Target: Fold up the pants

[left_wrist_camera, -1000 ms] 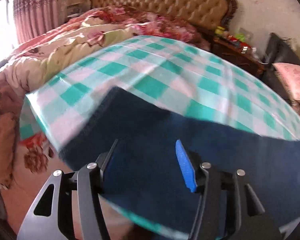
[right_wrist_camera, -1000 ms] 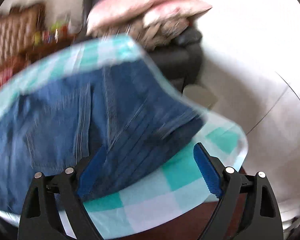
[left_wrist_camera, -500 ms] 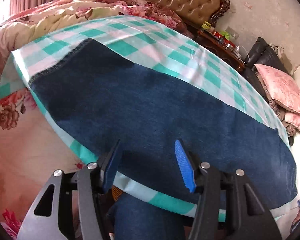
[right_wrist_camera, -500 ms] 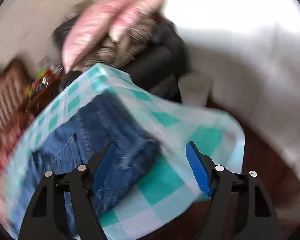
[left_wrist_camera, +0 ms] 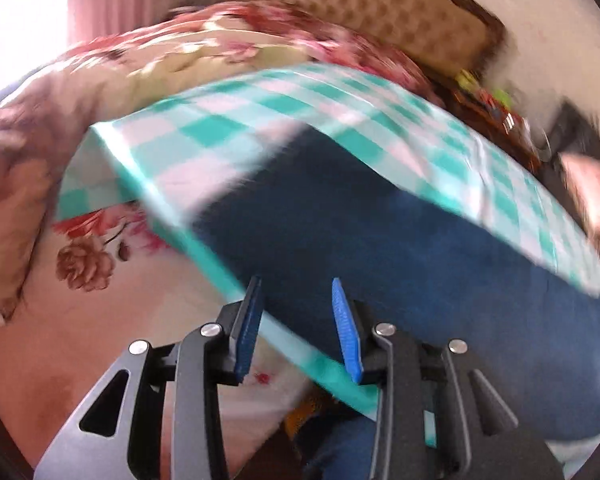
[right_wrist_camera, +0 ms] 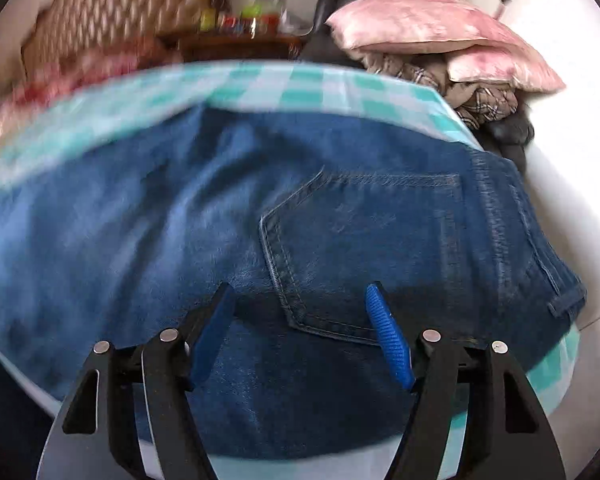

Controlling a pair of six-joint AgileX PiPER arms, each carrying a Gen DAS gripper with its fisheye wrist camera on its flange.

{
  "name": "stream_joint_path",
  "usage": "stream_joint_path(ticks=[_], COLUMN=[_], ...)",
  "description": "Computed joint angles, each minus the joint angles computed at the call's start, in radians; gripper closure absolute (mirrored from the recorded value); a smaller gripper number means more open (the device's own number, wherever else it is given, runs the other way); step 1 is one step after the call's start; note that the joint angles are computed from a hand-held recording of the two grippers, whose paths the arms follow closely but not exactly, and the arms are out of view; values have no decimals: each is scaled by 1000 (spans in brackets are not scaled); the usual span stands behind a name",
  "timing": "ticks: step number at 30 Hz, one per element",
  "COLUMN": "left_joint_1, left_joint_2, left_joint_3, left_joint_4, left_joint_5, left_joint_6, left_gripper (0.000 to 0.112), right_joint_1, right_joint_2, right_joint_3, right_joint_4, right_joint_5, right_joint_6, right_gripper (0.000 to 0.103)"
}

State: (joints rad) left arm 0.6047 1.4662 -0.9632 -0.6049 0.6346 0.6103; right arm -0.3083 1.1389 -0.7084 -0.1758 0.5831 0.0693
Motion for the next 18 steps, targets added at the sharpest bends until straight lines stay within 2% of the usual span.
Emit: stream_joint_path(ticks=[1, 3, 7, 10, 13, 14, 15, 16, 18], left_joint_1=[40, 108, 185, 180, 159, 155, 153, 157, 168], left_joint_2=[13, 24, 57, 85, 112, 129, 142, 154, 170], left_joint_3=[-18, -34, -55, -62, -70, -77, -81, -88, -97], left_joint_4=[-25, -69, -161, -174, -189, -197, -202, -214, -239], left_joint_5=[25, 59, 127, 124, 112, 104, 98, 100, 110], left_joint_6=[9, 48, 138, 149, 170, 171, 169, 176, 190], left_gripper=[76, 76, 75, 77, 81, 82, 82, 82, 80], right_joint_1=[23, 44, 108, 317, 533, 616, 658, 705, 790], right_joint_2=[-3, 28, 26, 106, 267, 358, 427, 508, 659], right_joint_3=[4, -44, -140, -253, -419, -503, -570, -648, -806], right_joint_4=[-76, -137, -21, 1, 73, 82, 107, 134, 115], right_joint_5=[-6, 53, 66, 92, 79, 82, 87, 95, 151], right_joint_6=[83, 185, 113, 160, 123, 121, 96, 71, 84], right_gripper=[30, 29, 29, 30, 37, 45, 47, 48, 58])
